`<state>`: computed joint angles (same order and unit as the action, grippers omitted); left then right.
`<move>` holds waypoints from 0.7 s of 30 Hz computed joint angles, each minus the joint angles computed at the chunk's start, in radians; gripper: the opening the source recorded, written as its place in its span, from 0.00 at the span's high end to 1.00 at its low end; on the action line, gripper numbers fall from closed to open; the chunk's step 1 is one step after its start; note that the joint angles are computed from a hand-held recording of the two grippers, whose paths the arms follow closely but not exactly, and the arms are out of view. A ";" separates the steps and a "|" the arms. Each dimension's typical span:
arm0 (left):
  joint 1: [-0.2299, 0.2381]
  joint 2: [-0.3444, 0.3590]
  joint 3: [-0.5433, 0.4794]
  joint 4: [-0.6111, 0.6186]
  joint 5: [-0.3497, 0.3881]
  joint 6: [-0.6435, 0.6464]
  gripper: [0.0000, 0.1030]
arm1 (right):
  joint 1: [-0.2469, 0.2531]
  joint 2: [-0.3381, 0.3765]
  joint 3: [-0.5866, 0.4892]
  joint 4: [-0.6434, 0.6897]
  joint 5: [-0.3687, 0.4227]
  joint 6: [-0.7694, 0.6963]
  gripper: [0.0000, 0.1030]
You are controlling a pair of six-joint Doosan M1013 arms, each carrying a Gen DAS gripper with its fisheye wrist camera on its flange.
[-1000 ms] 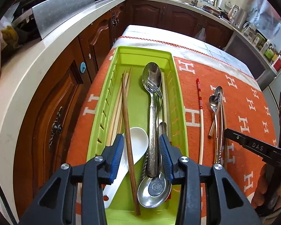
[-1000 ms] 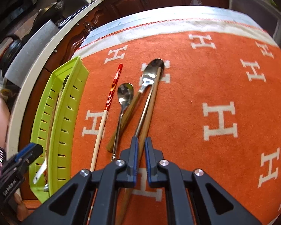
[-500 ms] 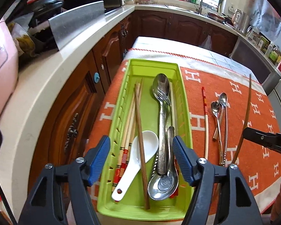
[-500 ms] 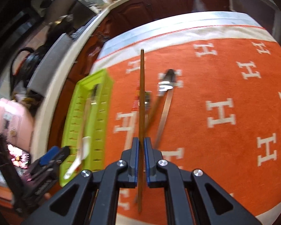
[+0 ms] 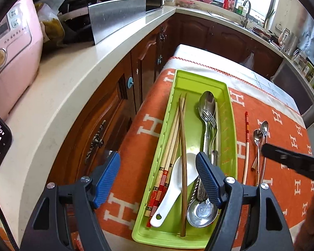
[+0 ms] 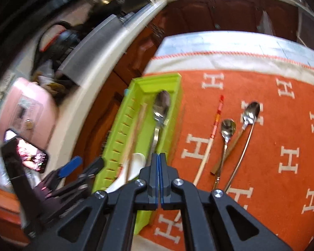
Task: Organize utensils
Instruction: 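Move the right tool toward the remaining spoons and chopsticks on the blanket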
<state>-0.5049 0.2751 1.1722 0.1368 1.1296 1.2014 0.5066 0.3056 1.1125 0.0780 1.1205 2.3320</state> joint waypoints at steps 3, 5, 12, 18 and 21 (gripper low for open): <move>-0.001 -0.003 0.006 -0.007 -0.008 0.014 0.29 | -0.004 0.010 0.022 -0.002 -0.003 0.009 0.95; -0.005 -0.002 0.008 -0.007 -0.011 0.019 0.29 | -0.006 0.015 0.031 0.014 -0.009 -0.001 0.87; -0.008 -0.001 0.010 -0.002 -0.014 0.007 0.29 | 0.008 0.041 0.025 0.005 -0.004 -0.024 0.80; -0.006 0.004 0.009 -0.008 -0.014 0.008 0.29 | 0.004 0.051 0.030 0.025 -0.019 -0.047 0.80; -0.007 0.004 0.010 -0.011 -0.018 0.006 0.29 | 0.009 0.064 0.016 -0.001 -0.001 -0.040 0.80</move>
